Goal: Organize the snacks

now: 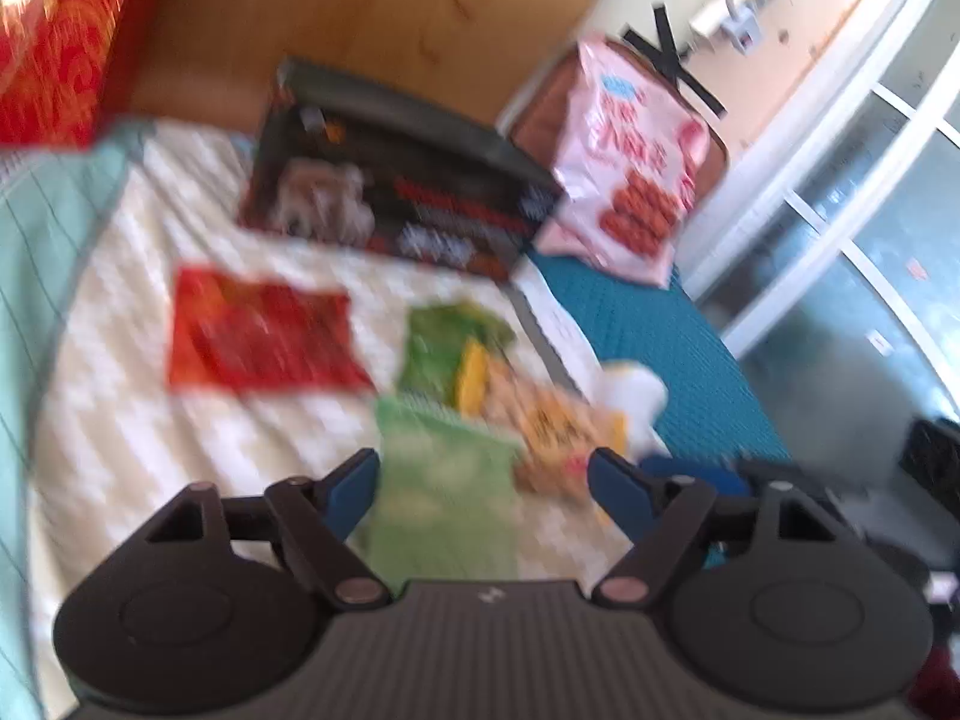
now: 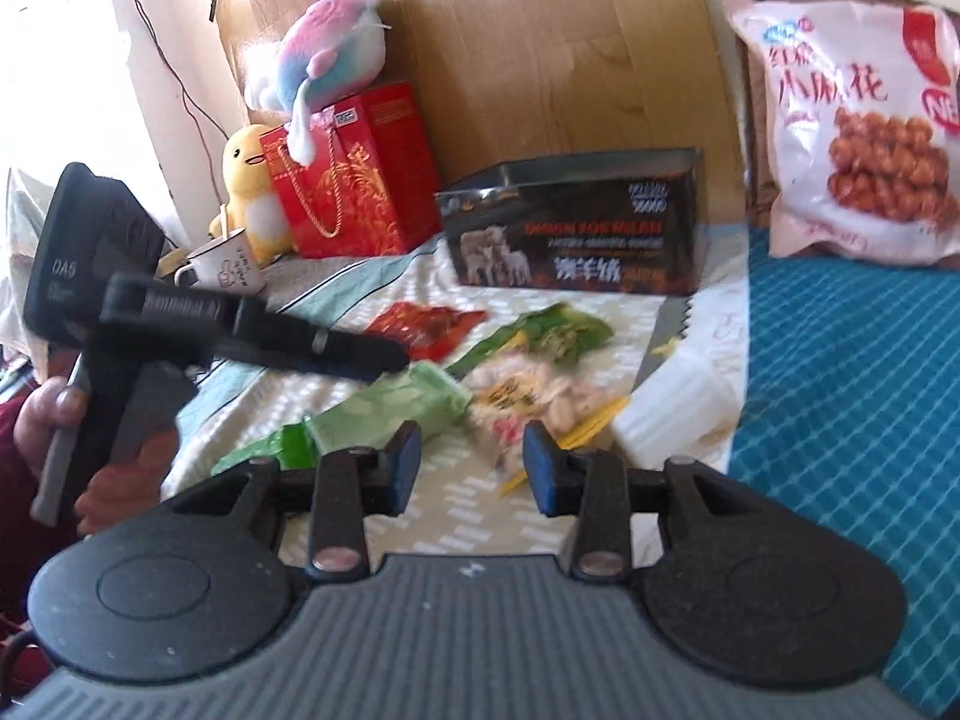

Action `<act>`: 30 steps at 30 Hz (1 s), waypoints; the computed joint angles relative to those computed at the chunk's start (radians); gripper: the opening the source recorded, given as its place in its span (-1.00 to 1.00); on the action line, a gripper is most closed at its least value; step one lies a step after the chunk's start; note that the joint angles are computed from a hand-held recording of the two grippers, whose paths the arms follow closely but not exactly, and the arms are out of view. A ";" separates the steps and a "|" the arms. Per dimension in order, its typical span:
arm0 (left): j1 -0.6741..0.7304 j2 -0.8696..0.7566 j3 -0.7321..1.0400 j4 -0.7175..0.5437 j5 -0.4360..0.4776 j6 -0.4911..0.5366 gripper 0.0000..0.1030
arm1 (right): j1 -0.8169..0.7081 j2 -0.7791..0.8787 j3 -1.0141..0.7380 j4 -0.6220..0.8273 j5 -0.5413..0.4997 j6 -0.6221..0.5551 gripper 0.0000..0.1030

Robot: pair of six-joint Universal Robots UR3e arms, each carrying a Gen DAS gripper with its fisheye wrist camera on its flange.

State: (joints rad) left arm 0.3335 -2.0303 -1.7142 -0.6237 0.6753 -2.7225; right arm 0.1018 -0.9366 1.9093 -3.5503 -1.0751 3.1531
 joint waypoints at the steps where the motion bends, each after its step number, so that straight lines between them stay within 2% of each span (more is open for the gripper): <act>1: 0.003 0.016 -0.018 -0.049 -0.020 0.059 0.49 | -0.007 0.002 0.003 -0.009 0.003 0.005 -0.20; 3: 0.005 0.052 -0.026 -0.222 -0.070 0.236 0.49 | -0.031 0.008 0.012 -0.033 0.017 0.018 -0.20; 5: 0.001 0.091 -0.034 -0.328 -0.081 0.369 0.49 | -0.050 0.001 0.035 -0.055 0.024 0.031 -0.20; 8: 0.020 0.132 -0.019 -0.447 -0.114 0.502 0.53 | -0.063 -0.012 0.060 -0.067 0.017 0.049 -0.20; 9: 0.036 0.135 -0.008 -0.468 -0.141 0.512 0.58 | -0.069 -0.016 0.073 -0.072 0.024 0.052 -0.20; 10: 0.050 0.130 0.006 -0.460 -0.168 0.484 0.65 | -0.073 -0.019 0.081 -0.074 0.031 0.054 -0.20; 12: 0.069 0.099 0.049 -0.424 -0.200 0.380 0.66 | -0.074 -0.017 0.088 -0.074 0.037 0.053 -0.20; 15: 0.037 0.004 0.154 -0.271 -0.147 0.149 0.64 | -0.059 0.002 0.061 -0.044 0.025 0.054 -0.20; 16: 0.018 -0.034 0.202 -0.253 -0.121 0.104 0.62 | -0.055 0.008 0.049 -0.029 0.021 0.052 -0.20; 21: -0.053 -0.214 0.431 -0.388 -0.064 0.060 0.54 | -0.037 0.045 -0.017 0.042 0.025 0.041 -0.22; 23: -0.056 -0.240 0.422 -0.351 -0.087 0.060 0.43 | -0.032 0.075 -0.055 0.051 0.041 0.050 -0.33; 24: -0.055 -0.235 0.411 -0.348 -0.090 0.056 0.40 | -0.027 0.087 -0.078 0.064 0.052 0.050 -0.52; 27: -0.027 -0.187 0.354 -0.334 -0.122 0.063 0.39 | 0.021 0.094 -0.125 0.068 -0.032 0.010 -0.61; 30: 0.000 -0.141 0.322 -0.268 -0.164 0.035 0.39 | 0.020 0.100 -0.173 0.055 -0.007 0.010 -0.66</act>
